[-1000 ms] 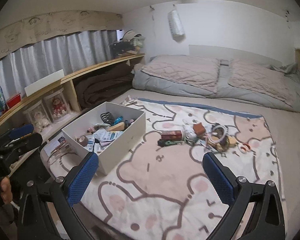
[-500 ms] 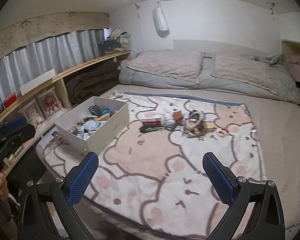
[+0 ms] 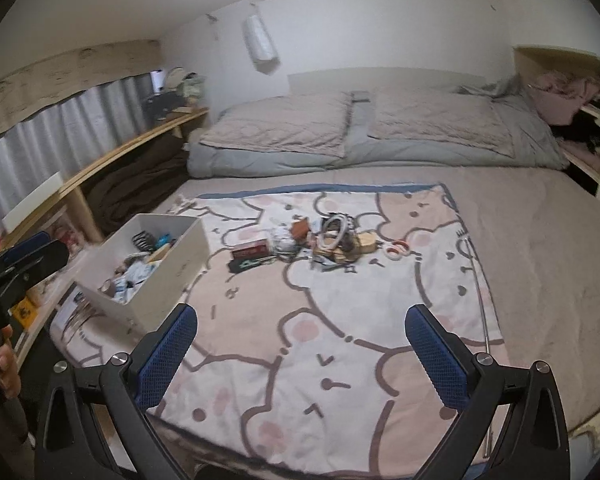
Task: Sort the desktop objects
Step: 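Move both tools up and away from the white box toward the item pile, then reach the left tool down to the black plastic piece beside the red box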
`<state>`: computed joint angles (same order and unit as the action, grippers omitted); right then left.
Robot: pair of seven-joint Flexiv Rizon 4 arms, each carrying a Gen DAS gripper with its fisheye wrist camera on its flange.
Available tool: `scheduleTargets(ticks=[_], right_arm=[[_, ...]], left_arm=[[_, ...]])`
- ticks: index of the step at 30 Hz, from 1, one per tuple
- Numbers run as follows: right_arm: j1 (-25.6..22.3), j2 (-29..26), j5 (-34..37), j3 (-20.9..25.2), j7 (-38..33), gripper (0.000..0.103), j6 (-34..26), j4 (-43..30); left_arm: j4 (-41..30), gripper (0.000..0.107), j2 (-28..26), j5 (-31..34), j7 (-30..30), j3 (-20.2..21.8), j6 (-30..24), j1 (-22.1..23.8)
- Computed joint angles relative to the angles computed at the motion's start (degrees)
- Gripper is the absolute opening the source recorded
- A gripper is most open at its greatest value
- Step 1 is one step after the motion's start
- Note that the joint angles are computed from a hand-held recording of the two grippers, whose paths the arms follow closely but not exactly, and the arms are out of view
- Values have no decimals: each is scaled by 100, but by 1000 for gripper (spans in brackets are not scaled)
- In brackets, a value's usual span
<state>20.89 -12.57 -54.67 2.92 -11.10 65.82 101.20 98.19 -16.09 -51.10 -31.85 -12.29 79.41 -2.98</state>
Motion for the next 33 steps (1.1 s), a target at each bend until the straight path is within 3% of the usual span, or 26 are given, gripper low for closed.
scheduleTargets(ticks=[9,11,19,27,33], right_arm=[[13,-641,564,-172,-519,103,49,-506],[19,-802,679,-237,-646,103,222,-590],[121,-1181,797,-629,-672,103,579,-822],[152,-1468,732,-1066,-487,103,963,-1025],[190,-1824,668,-1319,-379,103,789,-1363]], left_arm=[[-940,96,-1091,538,-423,-215,3,131],[-1235,102,-1352,908,-808,-61,-171,79],[-2640,103,-2300,2446,-2398,752,-888,-273],[-3807,103,-3077,3337,-3392,1034,-913,-364],[-4438,102,-3613,3720,-3599,984,-910,-328]])
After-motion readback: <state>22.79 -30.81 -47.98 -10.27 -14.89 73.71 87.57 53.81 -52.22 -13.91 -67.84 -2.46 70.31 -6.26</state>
